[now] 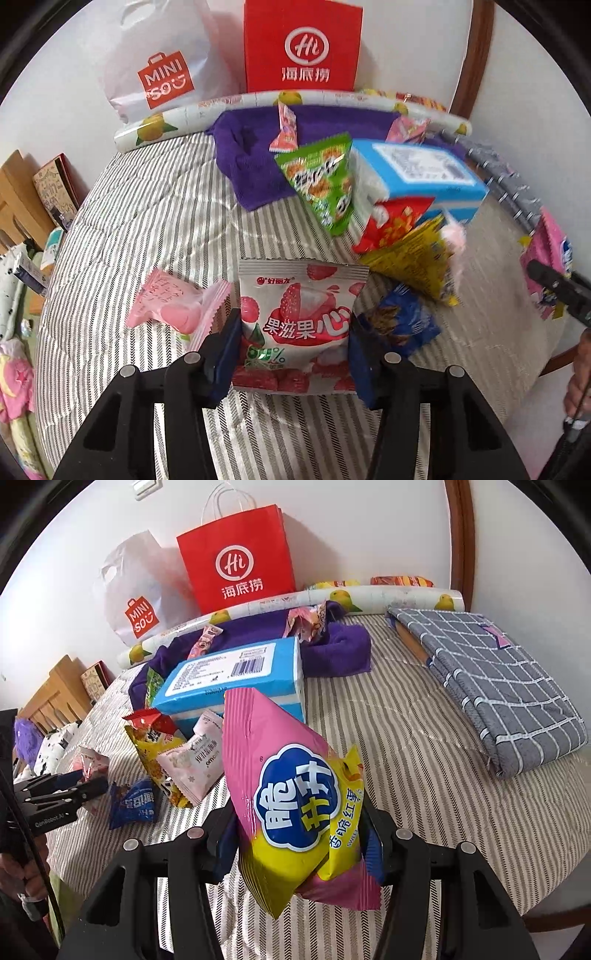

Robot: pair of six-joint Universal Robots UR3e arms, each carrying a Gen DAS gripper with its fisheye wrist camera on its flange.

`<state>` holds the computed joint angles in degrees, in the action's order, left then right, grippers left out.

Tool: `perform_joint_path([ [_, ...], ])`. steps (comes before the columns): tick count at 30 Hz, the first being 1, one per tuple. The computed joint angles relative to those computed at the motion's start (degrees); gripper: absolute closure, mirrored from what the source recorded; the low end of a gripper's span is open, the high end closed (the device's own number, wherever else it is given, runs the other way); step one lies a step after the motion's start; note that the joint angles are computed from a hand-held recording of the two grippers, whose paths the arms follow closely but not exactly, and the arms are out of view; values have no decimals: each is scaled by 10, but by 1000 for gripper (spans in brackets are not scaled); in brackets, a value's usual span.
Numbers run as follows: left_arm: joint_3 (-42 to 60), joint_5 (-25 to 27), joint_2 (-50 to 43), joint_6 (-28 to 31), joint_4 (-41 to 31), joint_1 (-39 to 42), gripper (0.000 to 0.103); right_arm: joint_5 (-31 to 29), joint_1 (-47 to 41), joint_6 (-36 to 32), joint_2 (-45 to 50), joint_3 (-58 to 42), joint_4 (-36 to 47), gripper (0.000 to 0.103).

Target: Organize snacks

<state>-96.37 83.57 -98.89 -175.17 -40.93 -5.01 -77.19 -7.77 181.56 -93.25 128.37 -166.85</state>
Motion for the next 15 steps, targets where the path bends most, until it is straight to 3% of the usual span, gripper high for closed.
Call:
perform_joint_path([
  [6, 18, -65, 27, -12, -37, 23, 53, 4, 2, -6, -41, -5, 30, 48],
  [15, 82, -114, 24, -21, -74, 8, 53, 16, 3, -14, -80, -47, 87, 49],
])
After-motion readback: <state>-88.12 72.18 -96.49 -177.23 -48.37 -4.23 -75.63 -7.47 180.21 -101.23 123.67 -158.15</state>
